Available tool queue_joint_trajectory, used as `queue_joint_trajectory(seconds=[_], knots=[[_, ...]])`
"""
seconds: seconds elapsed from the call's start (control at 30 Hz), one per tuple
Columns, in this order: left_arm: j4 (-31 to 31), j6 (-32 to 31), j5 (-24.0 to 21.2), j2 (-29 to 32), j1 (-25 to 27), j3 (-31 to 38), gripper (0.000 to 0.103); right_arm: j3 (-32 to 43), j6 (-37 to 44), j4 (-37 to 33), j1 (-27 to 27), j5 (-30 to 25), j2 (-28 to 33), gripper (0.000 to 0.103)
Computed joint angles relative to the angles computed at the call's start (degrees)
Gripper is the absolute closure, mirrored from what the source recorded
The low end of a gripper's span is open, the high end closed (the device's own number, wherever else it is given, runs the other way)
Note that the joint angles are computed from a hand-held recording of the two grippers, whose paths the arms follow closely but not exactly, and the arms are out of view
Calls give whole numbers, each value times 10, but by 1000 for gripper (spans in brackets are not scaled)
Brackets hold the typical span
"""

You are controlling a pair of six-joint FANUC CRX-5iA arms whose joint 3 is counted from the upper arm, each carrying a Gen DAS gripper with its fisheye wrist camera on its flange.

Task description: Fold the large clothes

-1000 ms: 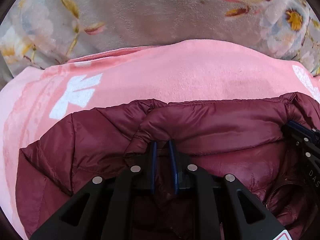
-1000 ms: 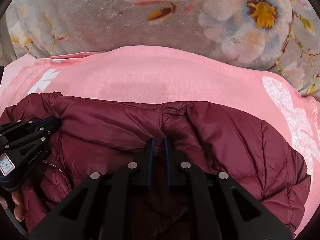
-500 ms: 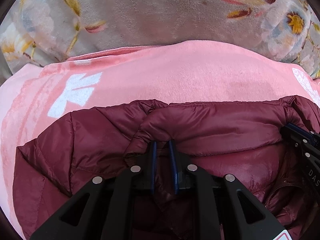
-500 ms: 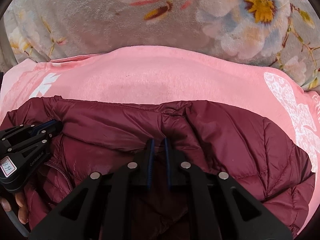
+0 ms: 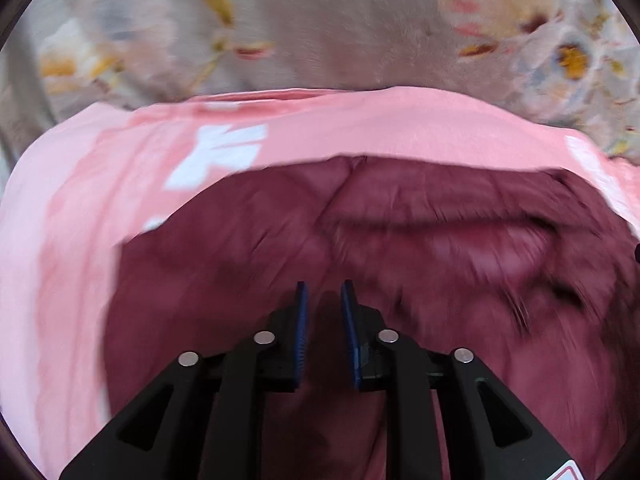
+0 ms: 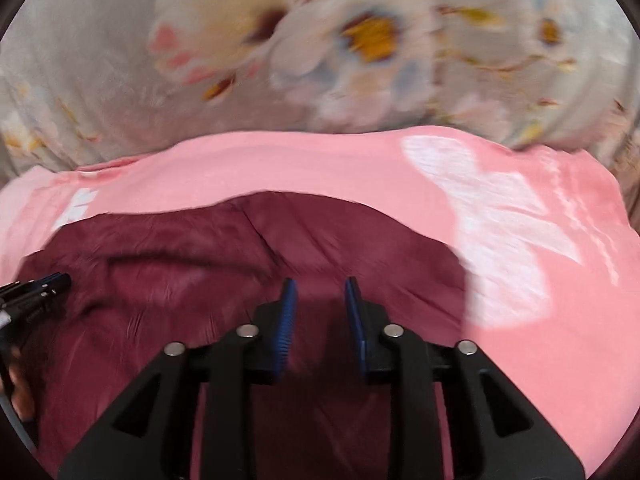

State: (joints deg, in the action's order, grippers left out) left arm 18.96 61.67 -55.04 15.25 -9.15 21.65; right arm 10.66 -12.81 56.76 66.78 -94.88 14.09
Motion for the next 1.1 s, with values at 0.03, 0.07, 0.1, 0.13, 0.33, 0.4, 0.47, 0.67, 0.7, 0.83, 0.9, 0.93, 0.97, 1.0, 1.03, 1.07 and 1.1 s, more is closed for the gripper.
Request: queue_joint_trajectory(seconds=[0.03,0.07,0.1,0.13,0.33,0.4,0.47,0.67,0.7,0.83,0.9,0.93,0.97,1.0,1.03,1.07,1.1], knots=[[33,-30,-5,-27,21,-37,68,-23,-26,-5,35,-24,-19,60],[59,-55,-18,-51,43,-68,60,-42,-56,-12,70,-45,-35,47],[89,-84,-39,-82,74,-106,46,-62,-91,-21,106,-62,-50,41],[117,-108,-56,-107,102,-140,38,-78,-114,-29,133,-67,-63,31],[189,-192,-220,-209,316,-290,29,-158,-417,-109,342,-90,-95,20],[189,-197,-253,-222,372,-321,29,-157,-497,-134,385,-96,-78,20],[186,-205,-277,-238,418,-350,29,-145,-529,-142,407,-102,-55,20],[239,-243,-347,-268,481,-413,30,-181,-601,-75,416,-56,-40,20],[248,-243,-361,-267,481,-421,31,-188,-610,-65,412,-48,-39,20],[242,-248,-338,-294,471,-445,48,-192,-630,-50,394,-37,-28,22],[232,-260,-320,-318,475,-459,63,-192,-640,-45,390,-36,-23,38],[232,-267,-322,-322,479,-463,76,-194,-649,-45,389,-34,-23,48],[235,-273,-329,-322,484,-465,83,-200,-662,-40,390,-28,-25,71],[238,-278,-341,-321,490,-465,91,-205,-675,-37,390,-21,-28,84],[241,-283,-346,-322,496,-467,96,-208,-688,-32,394,-22,-28,89],[245,-288,-352,-325,503,-468,98,-204,-692,-27,397,-30,-23,94],[249,-295,-361,-330,513,-470,99,-188,-681,-27,400,-45,-14,96]])
